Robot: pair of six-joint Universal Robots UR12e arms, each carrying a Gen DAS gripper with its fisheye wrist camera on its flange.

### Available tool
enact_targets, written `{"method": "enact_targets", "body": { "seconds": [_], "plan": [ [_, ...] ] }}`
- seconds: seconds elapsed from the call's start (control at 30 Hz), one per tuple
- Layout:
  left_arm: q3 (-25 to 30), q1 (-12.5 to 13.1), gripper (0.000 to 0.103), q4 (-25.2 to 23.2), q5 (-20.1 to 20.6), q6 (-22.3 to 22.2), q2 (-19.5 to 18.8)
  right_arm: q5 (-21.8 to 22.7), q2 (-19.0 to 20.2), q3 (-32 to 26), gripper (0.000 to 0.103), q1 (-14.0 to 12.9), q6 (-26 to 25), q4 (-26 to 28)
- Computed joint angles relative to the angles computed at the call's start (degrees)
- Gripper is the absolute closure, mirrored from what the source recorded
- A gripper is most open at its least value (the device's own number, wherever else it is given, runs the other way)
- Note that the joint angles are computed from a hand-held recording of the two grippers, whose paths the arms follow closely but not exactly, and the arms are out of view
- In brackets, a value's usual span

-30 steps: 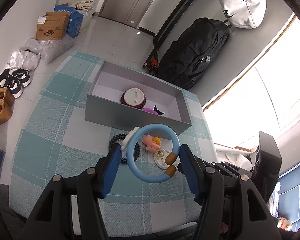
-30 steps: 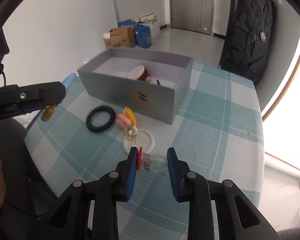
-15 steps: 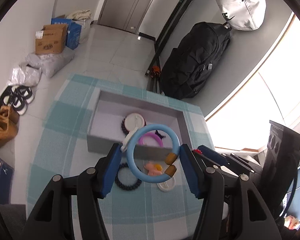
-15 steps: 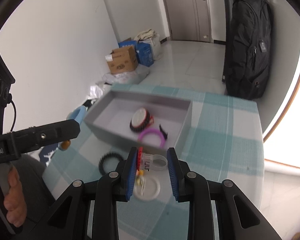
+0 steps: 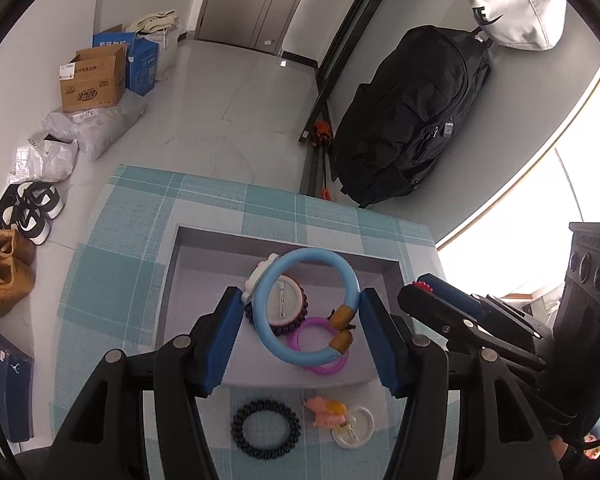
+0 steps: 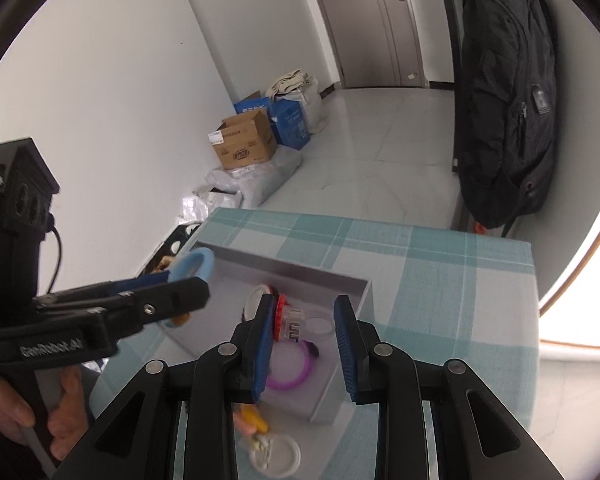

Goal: Organize jewelry
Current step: 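Carry the bangle and red clip over the grey box and open both grippers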

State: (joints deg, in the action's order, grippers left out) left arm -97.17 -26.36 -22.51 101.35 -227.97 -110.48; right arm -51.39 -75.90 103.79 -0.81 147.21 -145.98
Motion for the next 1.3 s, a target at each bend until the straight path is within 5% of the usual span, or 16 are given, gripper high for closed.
{"method": "enact_targets", "body": {
  "seconds": [0.77,1.17,1.3],
  "plan": [
    [1.53,0.8,0.048,-0.32,-1.63,2.04,-2.05,2.04,2.37,-1.56,0.075,0.11,0.49,1.08],
    [0.34,1.59,0.047,4.51,-5.96,2.01,-1.96,2.53,1.68,-1.08,0.073,-0.31,1.28,0.27],
    [0.66,1.67,0.033,2.52,-6.12,0.6,-1.84,3.36,1.31,-0.87,0.063,-1.0,2.38,-0.82]
  ]
}}
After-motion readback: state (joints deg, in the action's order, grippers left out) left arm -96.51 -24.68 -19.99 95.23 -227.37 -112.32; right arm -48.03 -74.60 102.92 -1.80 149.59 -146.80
